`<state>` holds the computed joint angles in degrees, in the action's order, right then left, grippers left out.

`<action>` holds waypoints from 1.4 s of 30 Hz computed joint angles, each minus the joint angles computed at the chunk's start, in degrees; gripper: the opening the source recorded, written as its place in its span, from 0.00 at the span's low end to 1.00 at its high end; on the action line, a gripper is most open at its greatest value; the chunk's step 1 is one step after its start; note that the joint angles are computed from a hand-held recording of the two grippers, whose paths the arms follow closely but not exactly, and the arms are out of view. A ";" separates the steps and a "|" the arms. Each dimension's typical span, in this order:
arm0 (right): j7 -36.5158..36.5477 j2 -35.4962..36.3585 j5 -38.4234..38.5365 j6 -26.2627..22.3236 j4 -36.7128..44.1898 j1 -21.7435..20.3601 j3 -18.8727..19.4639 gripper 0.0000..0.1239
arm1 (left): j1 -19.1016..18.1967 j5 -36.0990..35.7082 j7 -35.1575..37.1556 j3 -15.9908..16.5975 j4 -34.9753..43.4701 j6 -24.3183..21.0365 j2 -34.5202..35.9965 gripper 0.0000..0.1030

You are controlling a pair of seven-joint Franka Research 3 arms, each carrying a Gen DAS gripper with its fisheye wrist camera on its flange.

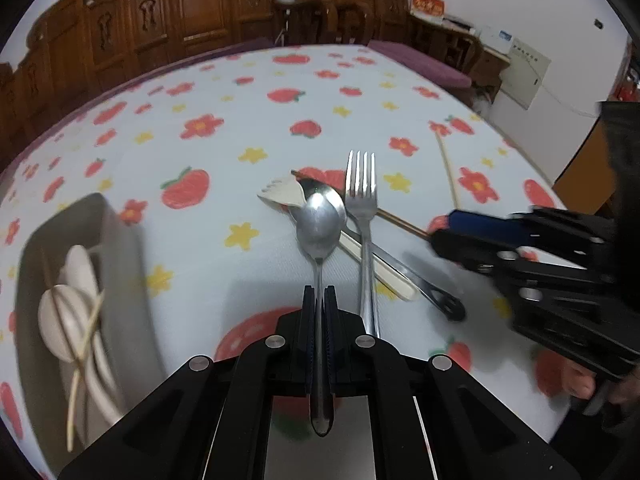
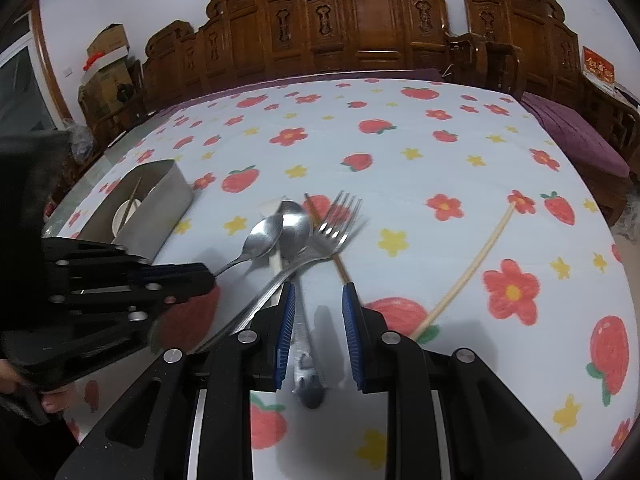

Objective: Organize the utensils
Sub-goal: 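Grasp a metal fork with the right tool while the left tool holds its spoon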

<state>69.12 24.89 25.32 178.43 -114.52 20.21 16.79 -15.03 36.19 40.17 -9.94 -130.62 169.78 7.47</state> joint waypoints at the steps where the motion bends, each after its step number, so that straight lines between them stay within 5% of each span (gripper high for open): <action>1: -0.14 0.11 -0.07 0.01 0.11 0.11 0.17 0.21 | -0.22 0.97 -1.01 0.31 -0.99 0.45 -1.21 0.04; 16: 5.76 5.45 -2.42 -3.77 7.43 5.44 -4.13 0.21 | 4.55 17.32 -18.23 -0.75 -6.11 5.59 -7.80 0.04; 20: 11.47 6.96 -5.70 -5.64 9.78 10.07 -9.68 0.21 | 5.22 19.44 -19.86 -1.15 -6.02 6.23 -8.19 0.04; 29: 14.25 9.17 -7.59 -6.15 12.50 8.72 -8.62 0.21 | 6.36 20.16 -20.67 -1.67 -6.68 7.22 -9.10 0.04; 42: 14.67 6.53 -8.15 -5.28 9.17 7.37 -7.56 0.09 | 7.11 19.00 -19.62 -2.12 -7.26 7.41 -9.56 0.04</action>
<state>83.79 31.42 17.17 173.15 -105.35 27.59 9.22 -7.92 55.19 20.55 -12.06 -137.88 177.19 -2.08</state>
